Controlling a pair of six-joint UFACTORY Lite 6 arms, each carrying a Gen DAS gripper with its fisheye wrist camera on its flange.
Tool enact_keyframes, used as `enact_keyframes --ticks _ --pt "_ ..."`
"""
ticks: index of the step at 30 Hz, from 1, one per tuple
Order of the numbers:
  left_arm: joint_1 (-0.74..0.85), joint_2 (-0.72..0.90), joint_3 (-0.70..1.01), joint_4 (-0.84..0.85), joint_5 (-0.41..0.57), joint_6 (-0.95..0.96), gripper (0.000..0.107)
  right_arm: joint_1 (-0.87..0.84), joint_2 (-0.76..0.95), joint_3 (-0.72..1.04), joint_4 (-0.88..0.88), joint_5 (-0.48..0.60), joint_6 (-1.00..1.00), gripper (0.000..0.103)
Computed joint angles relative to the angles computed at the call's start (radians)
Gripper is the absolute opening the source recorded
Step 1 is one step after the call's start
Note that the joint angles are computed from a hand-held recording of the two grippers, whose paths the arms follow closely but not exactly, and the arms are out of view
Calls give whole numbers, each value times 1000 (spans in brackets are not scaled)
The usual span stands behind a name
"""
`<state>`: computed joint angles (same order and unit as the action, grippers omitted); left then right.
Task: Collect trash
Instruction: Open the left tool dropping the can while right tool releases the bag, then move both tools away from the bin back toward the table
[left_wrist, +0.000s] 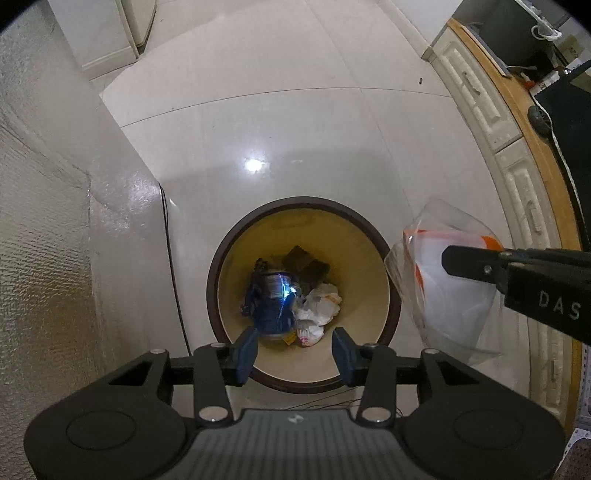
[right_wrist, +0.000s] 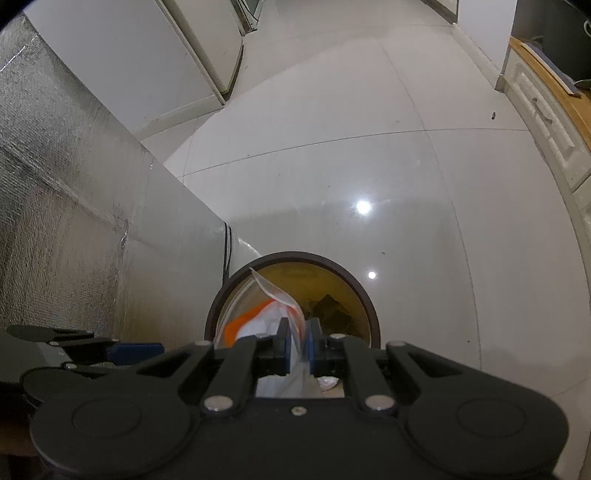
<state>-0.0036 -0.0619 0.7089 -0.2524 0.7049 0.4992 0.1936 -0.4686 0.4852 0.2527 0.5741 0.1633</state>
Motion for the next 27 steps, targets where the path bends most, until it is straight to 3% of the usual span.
enact_keyframes --ticks 6,9,17,27 --pt "-11 -3 -6 38 -4 -28 50 3 6 -22 37 -31 -38 11" --pt "-18 1 -7 61 -7 -39 55 12 16 -26 42 -35 -60 22" --pt "-7 8 -9 96 -17 -59 67 97 102 20 -129 45 69 29" --pt "4 -60 -19 128 4 -88 91 115 58 35 -194 129 124 64"
